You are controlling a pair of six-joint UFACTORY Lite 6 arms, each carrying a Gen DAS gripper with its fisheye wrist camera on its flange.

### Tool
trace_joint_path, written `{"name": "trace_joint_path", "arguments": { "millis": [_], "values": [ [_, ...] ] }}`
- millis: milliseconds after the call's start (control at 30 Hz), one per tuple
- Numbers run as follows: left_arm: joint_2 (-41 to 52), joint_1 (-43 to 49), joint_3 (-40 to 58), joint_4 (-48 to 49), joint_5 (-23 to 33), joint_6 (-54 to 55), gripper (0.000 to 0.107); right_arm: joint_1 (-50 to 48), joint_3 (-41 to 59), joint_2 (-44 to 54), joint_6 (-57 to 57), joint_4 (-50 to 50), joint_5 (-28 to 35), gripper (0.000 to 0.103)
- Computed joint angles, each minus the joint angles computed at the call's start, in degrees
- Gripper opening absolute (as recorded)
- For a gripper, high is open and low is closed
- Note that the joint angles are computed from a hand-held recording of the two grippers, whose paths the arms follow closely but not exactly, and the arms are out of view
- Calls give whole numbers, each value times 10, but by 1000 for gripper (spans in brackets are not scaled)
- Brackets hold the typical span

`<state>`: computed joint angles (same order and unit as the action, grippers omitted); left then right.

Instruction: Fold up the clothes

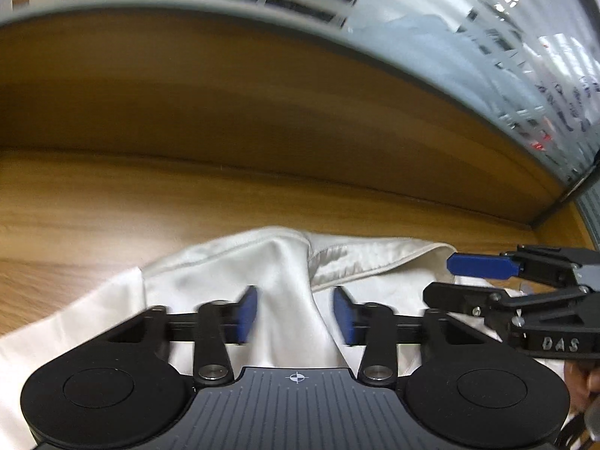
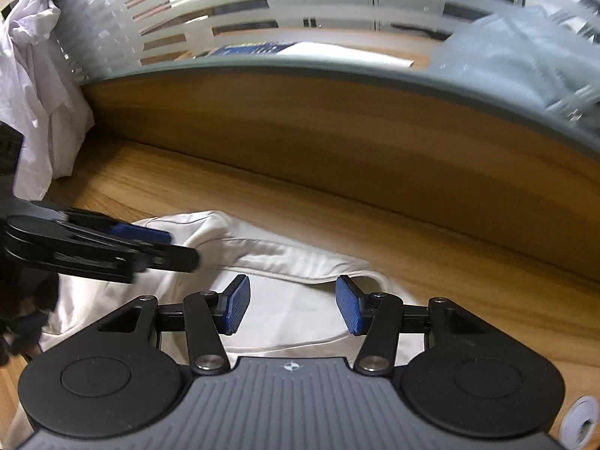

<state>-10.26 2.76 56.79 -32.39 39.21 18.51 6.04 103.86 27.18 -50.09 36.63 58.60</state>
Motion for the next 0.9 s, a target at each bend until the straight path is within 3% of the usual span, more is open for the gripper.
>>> {"name": "trace_joint_path", "arguments": {
  "millis": [33, 67, 200, 333, 433, 633, 900],
  "values": [
    [7, 7, -2, -25, 7, 19, 8, 3, -6, -1, 4, 3, 1, 57],
    [11, 19, -6, -58, 14, 39, 6, 3, -10, 0, 9, 9, 6, 57],
    [18, 115, -37, -229, 88, 154, 5, 1, -57, -19, 30, 47, 16, 56],
    [36, 196, -77, -366, 180, 224, 5, -9, -109, -30, 58, 99, 12, 47],
    [57, 239, -109, -436, 245, 246, 5, -34, -132, -20, 62, 172, 41, 43],
    [92, 289, -174, -534, 327, 259, 5, -65, -180, 22, 54, 315, 111, 43],
    [141, 314, -176, -577, 371, 249, 5, -71, -238, 79, 38, 430, 159, 43]
  ]
}}
